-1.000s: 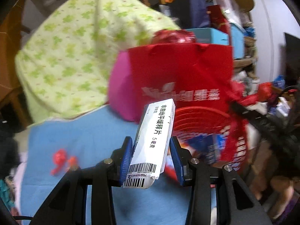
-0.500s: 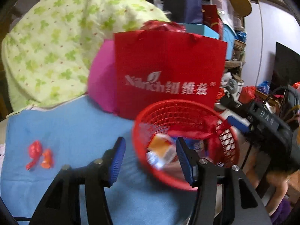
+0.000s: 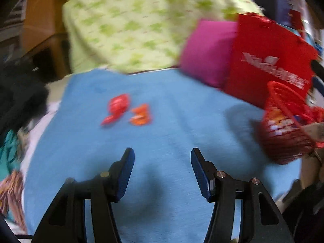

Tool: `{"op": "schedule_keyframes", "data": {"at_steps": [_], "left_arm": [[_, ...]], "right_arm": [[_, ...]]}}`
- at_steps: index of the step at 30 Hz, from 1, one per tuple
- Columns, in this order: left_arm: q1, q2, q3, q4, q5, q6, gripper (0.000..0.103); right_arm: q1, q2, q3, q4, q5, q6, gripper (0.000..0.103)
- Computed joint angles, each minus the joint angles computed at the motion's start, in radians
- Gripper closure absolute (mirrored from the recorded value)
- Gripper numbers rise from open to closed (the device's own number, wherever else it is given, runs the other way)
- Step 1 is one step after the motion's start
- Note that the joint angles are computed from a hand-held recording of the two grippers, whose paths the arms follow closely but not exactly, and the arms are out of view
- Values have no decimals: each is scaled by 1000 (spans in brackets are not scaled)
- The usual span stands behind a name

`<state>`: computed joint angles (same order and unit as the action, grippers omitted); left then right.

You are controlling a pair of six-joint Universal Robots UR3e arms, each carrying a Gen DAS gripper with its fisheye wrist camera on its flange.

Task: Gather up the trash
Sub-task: 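Move both tools toward the red and orange candy wrappers on the blanket, then grasp the red wrapper with the left tool while the right tool grasps the orange wrapper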

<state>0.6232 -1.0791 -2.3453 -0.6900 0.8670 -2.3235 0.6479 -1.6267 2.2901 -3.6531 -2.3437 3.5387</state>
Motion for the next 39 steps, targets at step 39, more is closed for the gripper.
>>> {"op": "schedule_keyframes", "data": {"at_steps": [39], "left_arm": [[-72, -1000, 658, 509, 126, -348, 44]], "right_arm": [[-303, 1042, -1449, 990, 755, 77, 47]]}}
